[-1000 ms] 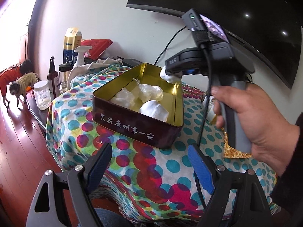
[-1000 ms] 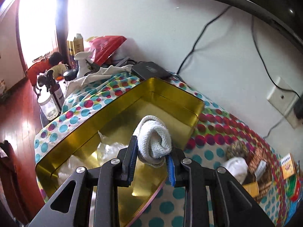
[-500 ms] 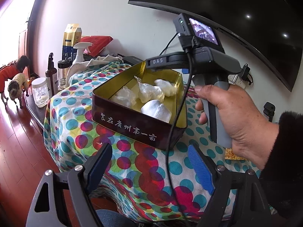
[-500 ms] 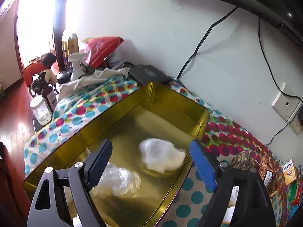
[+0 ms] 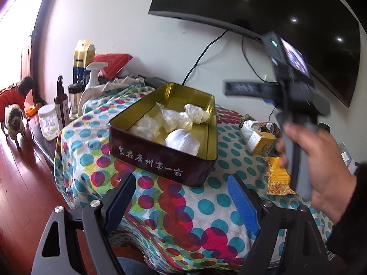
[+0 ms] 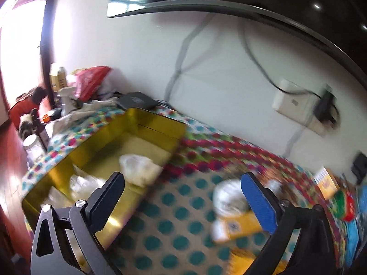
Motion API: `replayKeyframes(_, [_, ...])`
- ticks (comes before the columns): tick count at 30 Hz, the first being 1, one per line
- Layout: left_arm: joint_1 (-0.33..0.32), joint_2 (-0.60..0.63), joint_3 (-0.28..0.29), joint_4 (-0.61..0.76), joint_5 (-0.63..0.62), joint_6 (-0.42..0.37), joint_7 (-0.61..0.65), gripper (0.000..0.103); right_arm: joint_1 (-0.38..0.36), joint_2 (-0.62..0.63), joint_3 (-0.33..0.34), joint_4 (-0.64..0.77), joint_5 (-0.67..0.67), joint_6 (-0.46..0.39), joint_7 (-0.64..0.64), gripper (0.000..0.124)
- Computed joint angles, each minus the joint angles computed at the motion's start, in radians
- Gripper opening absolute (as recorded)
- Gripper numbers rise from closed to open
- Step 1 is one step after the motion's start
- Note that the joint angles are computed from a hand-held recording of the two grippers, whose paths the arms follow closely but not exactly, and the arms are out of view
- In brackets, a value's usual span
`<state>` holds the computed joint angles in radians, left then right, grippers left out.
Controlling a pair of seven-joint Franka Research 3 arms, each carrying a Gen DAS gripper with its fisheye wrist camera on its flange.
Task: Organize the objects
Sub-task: 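Carry the sock with the right gripper into the tin box and release, then reach the left gripper to the white cloth sock and grasp it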
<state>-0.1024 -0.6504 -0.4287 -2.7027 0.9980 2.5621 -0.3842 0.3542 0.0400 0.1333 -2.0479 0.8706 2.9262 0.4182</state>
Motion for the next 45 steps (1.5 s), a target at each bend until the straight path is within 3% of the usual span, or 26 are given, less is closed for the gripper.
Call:
replayKeyframes(5, [-0.001,0.013,-0.01,0.015,0.02,0.002,-0.005,0.084,-0.067,0.006,-0.052,-0.008,0.033,-0.015,-0.034,0.102])
replayKeyframes(12, [0.001,0.028,-0.031,0.036,0.077,-0.002,-0.038,0.084,-0.189,0.119,-0.114,0.05,-0.104,0.024,0.112,0.102])
replayKeyframes(18, [-0.043,0.15,-0.019,0.11,0.074,-0.049,0.057,0.084,-0.296,0.201,-0.078,0.111,-0.098,0.017,0.156,0.102])
replayKeyframes(21, [-0.054,0.197,0.009,0.145,0.087,-0.015,0.065,0.084,-0.299,0.232,-0.096,0.134,-0.155,-0.008,0.241,0.103])
replayKeyframes(24, [-0.047,0.29,0.019,0.238,0.125,-0.024,0.11,0.084,-0.361,0.24,-0.048,0.159,-0.078,-0.051,0.213,0.103])
replayKeyframes(27, [-0.048,0.395,0.059,0.341,0.138,-0.005,0.157,0.084,-0.346,0.253,-0.077,0.173,-0.121,-0.057,0.304,0.103])
replayKeyframes(31, [-0.055,0.558,0.121,0.523,0.162,0.009,0.258,0.084,-0.363,0.253,-0.071,0.175,-0.115,-0.072,0.331,0.103])
replayKeyframes(34, [-0.071,0.685,0.176,0.669,0.076,0.01,0.408,0.084,-0.371,0.244,-0.058,0.165,-0.093,-0.053,0.314,0.103])
replayKeyframes(39, [-0.109,0.862,0.24,0.889,-0.04,-0.066,0.613,0.084,-0.388,0.23,-0.028,0.152,-0.014,-0.023,0.222,0.103])
replayKeyframes(42, [-0.12,0.957,0.269,0.998,-0.151,-0.118,0.707,0.084,-0.389,0.224,-0.022,0.149,0.024,-0.02,0.174,0.103])
replayKeyframes(45, [-0.129,0.996,0.301,1.026,-0.2,-0.098,0.737,0.085,-0.386,0.226,-0.031,0.157,0.042,-0.038,0.168,0.103])
